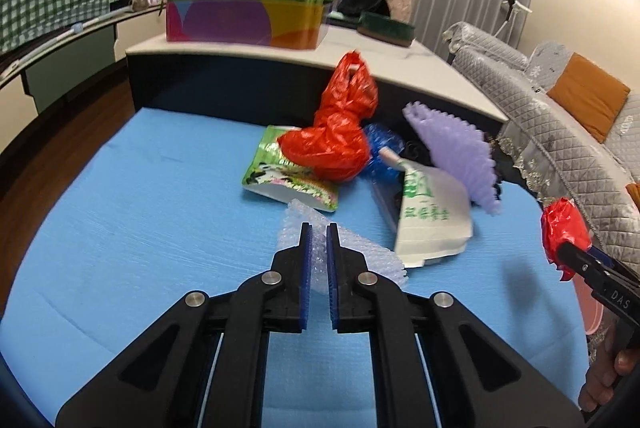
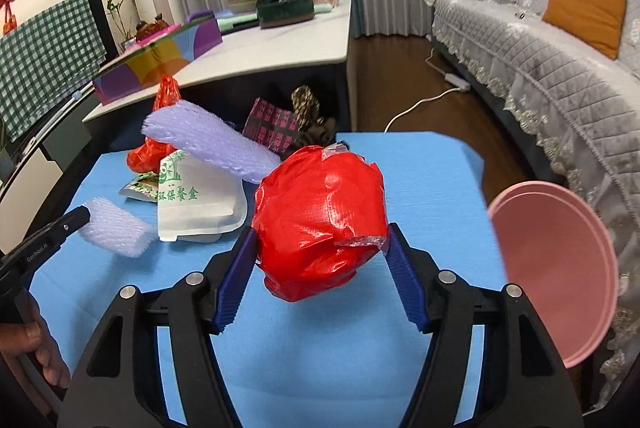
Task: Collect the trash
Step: 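Carry the red bag with the right gripper over the pink bin while the left carries the white net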
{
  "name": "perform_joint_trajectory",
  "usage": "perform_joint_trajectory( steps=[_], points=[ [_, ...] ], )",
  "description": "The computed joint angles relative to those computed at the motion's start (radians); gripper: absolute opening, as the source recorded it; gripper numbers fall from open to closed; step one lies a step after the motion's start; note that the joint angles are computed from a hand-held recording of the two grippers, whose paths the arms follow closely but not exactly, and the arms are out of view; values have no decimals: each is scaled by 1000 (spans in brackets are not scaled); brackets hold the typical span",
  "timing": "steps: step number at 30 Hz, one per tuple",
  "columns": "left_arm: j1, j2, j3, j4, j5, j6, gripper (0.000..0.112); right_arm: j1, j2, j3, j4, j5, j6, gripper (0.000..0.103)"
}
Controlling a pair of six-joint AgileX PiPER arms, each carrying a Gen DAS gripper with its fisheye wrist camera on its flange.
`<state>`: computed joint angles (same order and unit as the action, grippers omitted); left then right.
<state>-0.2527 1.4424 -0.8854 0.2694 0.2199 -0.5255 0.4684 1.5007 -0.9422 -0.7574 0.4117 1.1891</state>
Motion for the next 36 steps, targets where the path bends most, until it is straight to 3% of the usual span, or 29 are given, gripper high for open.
perform_joint_trajectory(
  steps=[6, 13, 20, 27, 36],
  points=[
    [-32, -97, 46, 30, 2, -21, 7, 36, -125, 40, 1, 97, 4, 65],
    [-119, -183, 85, 199, 23, -184, 7, 80, -261, 56, -6, 220, -20, 65],
    [-215, -215, 86, 325, 51, -325, 7, 1, -388, 68, 89, 277, -177, 65],
    [-351, -173, 28, 502, 78, -503, 7, -293, -491, 61, 346, 240, -571, 65],
    [-514, -6, -136, 657, 109, -664, 7, -767, -498, 105, 819, 106, -1157, 65]
  ],
)
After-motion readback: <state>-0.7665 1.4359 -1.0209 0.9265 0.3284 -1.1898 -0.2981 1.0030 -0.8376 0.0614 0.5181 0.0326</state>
